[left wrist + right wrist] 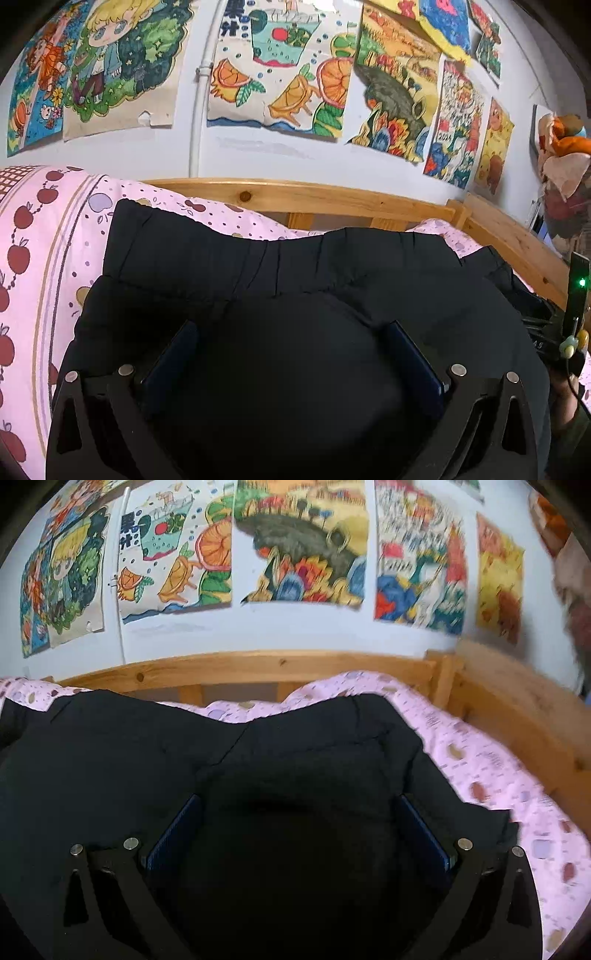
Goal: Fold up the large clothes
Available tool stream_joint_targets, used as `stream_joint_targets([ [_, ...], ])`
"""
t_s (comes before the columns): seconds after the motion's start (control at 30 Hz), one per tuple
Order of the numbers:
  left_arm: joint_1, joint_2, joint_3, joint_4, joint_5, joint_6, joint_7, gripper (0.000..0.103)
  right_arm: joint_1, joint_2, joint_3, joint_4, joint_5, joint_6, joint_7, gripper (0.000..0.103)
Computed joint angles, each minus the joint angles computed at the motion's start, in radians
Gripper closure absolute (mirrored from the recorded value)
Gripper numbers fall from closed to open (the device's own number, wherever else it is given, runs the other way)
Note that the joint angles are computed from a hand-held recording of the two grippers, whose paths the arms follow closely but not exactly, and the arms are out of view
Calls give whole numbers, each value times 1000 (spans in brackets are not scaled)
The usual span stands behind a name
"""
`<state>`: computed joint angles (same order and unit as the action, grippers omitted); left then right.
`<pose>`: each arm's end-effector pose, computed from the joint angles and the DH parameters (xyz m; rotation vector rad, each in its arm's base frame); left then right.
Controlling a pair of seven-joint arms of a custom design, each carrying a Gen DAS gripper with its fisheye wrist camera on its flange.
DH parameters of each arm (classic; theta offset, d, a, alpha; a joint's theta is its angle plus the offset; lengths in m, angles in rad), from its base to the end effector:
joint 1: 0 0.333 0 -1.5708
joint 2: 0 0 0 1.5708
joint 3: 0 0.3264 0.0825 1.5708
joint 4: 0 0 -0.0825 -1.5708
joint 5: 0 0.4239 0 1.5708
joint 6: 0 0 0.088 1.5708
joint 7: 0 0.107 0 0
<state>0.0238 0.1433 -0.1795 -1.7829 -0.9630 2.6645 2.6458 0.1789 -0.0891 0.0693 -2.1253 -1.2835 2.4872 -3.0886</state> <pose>0.6830 -0.0764 0.5434 -1.2558 2.1318 -1.2393 0.5738 0.1509 0.4878 -1.2447 2.0155 -1.1785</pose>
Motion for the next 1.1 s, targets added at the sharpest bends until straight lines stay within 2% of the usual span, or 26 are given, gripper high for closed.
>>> stream_joint_targets([
  [0.1, 7, -36, -6, -37, -88, 21, 80, 0, 22, -42, 40, -22, -70, -153, 57, 2],
  [0.13, 1, -51, -3, -52, -90, 40, 87, 0, 34, -58, 64, -29, -95, -247, 82, 2],
  [0.2, -13, -81, 6, -78, -69, 81, 71, 0, 51, -101, 85, -58, -143, -319, 105, 2],
  [0.27, -20, -112, 19, -100, -88, 110, 83, 0, 58, -154, 90, -92, -166, -309, 97, 2],
  [0.37, -16, -160, 53, -120, -185, 73, 158, 0, 55, -216, 101, -123, -145, -320, 42, 2],
  [0.47, -5, -177, 87, -121, -88, 25, 84, 0, 42, -271, 98, -148, -80, -310, -26, 2],
  [0.53, 15, -175, 112, -106, -35, -38, 49, 0, 30, -322, 77, -183, -17, -259, -60, 2],
  [0.67, 38, -156, 127, -106, 17, -24, 91, 0, -5, -386, 44, -254, 78, -145, -119, 2],
  [0.73, 53, -134, 131, -94, 49, -54, 85, 0, -21, -396, 27, -282, 123, -92, -166, 1],
  [0.87, 93, -99, 133, -60, -19, -181, 142, 0, -48, -395, -13, -332, 221, 37, -234, 2],
  [0.97, 118, -86, 128, -48, -59, -281, 205, 0, -73, -370, -43, -368, 277, 174, -248, 2],
  [1.03, 137, -72, 129, -36, -93, -371, 251, 0, -106, -357, -40, -391, 279, 258, -223, 2],
  [1.1, 151, -62, 127, -31, -124, -424, 276, 0, -146, -349, -34, -413, 272, 353, -185, 1],
])
